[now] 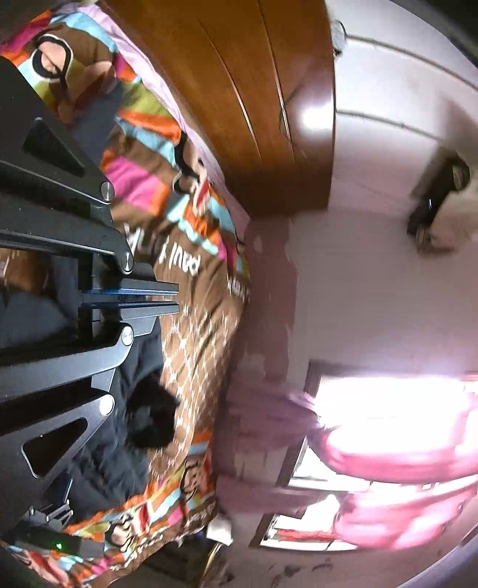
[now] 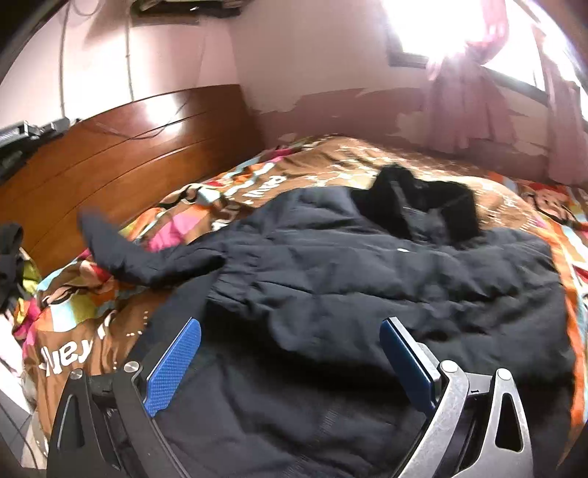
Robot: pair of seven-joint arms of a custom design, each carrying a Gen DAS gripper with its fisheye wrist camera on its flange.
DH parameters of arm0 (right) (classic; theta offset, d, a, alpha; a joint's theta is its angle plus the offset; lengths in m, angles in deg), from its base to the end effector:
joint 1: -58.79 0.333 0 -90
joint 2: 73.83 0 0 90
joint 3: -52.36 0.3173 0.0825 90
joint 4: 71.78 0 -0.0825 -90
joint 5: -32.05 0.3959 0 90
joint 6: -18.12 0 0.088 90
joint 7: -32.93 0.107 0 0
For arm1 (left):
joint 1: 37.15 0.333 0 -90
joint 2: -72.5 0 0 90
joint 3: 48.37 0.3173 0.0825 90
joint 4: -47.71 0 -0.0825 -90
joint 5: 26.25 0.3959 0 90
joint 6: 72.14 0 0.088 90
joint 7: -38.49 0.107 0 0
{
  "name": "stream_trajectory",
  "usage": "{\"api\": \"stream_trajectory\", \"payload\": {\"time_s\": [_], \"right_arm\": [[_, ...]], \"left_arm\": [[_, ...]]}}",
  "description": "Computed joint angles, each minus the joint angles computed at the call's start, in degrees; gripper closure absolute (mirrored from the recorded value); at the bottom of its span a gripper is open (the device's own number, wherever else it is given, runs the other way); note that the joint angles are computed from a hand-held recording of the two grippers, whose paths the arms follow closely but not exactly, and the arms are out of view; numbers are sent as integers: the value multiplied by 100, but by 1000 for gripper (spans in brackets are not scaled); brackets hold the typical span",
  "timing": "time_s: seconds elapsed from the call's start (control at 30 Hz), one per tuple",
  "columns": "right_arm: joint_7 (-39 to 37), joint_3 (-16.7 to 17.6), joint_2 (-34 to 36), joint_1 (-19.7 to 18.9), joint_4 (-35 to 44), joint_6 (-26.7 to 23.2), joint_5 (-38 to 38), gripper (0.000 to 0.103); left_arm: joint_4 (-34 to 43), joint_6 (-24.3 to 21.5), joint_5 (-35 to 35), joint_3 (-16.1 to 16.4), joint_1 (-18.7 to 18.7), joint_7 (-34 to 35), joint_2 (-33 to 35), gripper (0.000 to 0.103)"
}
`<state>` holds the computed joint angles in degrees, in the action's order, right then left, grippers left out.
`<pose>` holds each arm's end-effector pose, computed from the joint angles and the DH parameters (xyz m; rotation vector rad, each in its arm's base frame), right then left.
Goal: Fold large clothes
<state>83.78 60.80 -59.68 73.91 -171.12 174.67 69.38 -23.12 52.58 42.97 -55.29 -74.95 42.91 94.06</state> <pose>0.6430 0.2447 0.5139 -2.0130 1.0981 -0.3260 0.5531 -0.4700 0.6447 -1.6584 1.2332 -1.0008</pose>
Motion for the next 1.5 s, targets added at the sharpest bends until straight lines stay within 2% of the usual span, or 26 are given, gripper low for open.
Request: {"api": "stream_trajectory", "payload": {"time_s": [0.1, 0.17, 0.23, 0.3, 0.37, 0.47, 0.57, 0.73, 0.87, 0.97, 1.0, 1.03, 1.07, 1.17, 1.37, 1.43, 1.5], "right_arm": [[-106, -40, -206, -108, -269, -53, 141, 5], [-207, -65, -301, -131, -410, -83, 186, 5], [-312, -84, -346, -129, -494, -86, 218, 4], [-367, -93, -349, -106, -546, -94, 219, 3], [-380, -82, -267, -76, -499, -112, 239, 3], [-292, -64, -51, 7, -333, -56, 160, 3], [-64, -46, 247, 134, -79, 158, -81, 3], [396, 11, 900, 327, 625, 400, -521, 3], [689, 66, 1347, 431, 1138, 453, -872, 3], [809, 56, 1565, 517, 1348, 532, -1134, 3], [874, 10, 1630, 577, 1395, 583, -1260, 3], [942, -29, 1684, 626, 1430, 639, -1370, 3], [1000, -44, 1727, 645, 1465, 664, -1446, 3], [1134, -21, 1853, 641, 1581, 642, -1570, 3], [1418, -175, 2023, 753, 1790, 355, -1991, 3], [1472, -183, 1875, 735, 1630, 435, -2028, 3], [1359, -31, 1641, 585, 1347, 585, -1896, 3]], "left_arm": [[375, 97, -338, -24, 0, -92, 269, 102], [254, 297, -605, 9, 63, -479, 230, 102], [-30, 256, -980, -7, 171, -729, 90, 100], [-499, 294, -1346, -50, 353, -1039, -119, 91], [-1167, 348, -1573, -101, 541, -1442, -492, 64], [-2347, 646, -1626, -140, 898, -2501, -1075, 54], [-3325, 1026, -1931, -199, 1339, -3152, -1515, 53], [-4688, 2075, -2111, -222, 2053, -4276, -2007, 54], [-5345, 2820, -1642, -242, 2521, -5303, -2171, 54], [-5541, 3057, -996, -249, 2764, -6051, -2205, 55], [-5565, 3083, -831, -258, 2821, -6193, -2209, 59], [-5560, 3004, -711, -280, 2854, -6245, -2218, 80], [-5520, 2875, -816, -311, 2865, -6042, -2212, 95], [-5341, 2338, -674, -432, 2819, -5780, -2265, 100], [-4584, 1111, -125, -709, 2545, -5005, -2369, 101], [-4242, 878, 97, -794, 2439, -4627, -2373, 101], [-3920, 817, 325, -849, 2345, -4320, -2326, 101]]}}
